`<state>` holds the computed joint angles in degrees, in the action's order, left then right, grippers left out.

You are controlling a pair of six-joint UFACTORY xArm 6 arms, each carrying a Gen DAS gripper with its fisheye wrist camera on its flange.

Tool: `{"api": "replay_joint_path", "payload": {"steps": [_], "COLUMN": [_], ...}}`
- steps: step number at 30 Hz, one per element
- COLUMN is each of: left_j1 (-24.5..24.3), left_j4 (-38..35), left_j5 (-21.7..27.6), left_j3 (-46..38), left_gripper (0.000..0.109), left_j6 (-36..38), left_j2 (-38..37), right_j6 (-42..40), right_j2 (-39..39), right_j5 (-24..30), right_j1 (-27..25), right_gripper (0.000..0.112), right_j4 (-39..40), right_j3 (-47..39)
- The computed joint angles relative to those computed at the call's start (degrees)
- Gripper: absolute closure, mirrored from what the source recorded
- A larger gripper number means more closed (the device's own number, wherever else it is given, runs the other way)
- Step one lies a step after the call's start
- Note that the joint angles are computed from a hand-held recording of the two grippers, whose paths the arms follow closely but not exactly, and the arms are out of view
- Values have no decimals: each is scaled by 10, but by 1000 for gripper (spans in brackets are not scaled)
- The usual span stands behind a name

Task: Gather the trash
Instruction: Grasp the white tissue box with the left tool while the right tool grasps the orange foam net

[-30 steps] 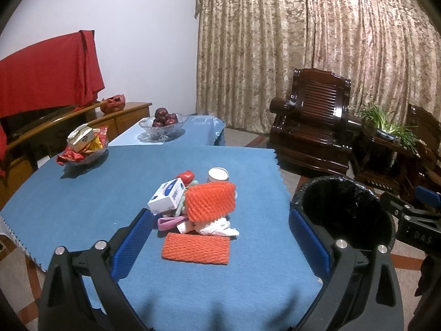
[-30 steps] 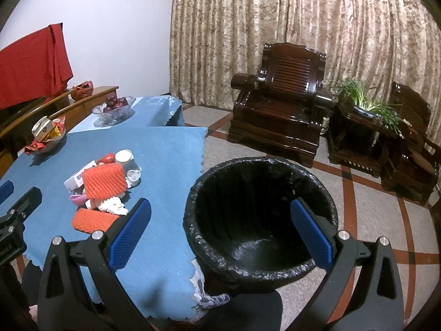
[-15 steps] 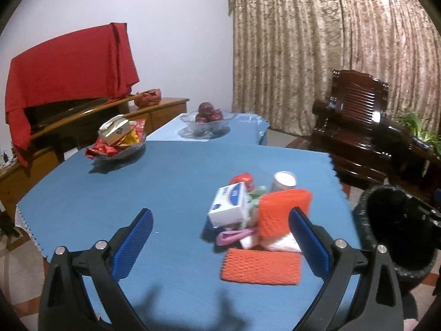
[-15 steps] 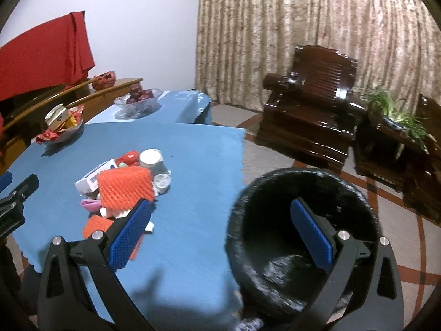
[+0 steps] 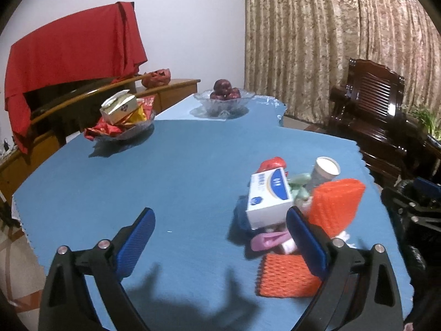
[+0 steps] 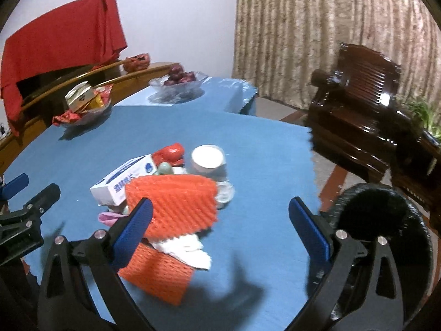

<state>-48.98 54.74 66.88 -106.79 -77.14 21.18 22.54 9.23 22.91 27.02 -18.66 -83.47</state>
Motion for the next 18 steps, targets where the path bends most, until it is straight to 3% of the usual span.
{"api": "replay_joint_path", "payload": {"steps": [7,16,18], "left_j1": [18,37,41], "left_j4": [-7,-12,-15], "left_j5": [-17,-48,-53], "left_j3": [31,39,32], "left_gripper": [22,22,22], "left_j6": [2,2,6], "left_j2": [-14,-13,-8], "right_j6": [-48,-128,-188], "right_j2": [66,128,133], "right_j5": [17,48,51], "right_j1": [17,18,18], "right_gripper": [16,18,41], "right_j4": [39,111,179], "right_j3": [-62,-125,-130]}}
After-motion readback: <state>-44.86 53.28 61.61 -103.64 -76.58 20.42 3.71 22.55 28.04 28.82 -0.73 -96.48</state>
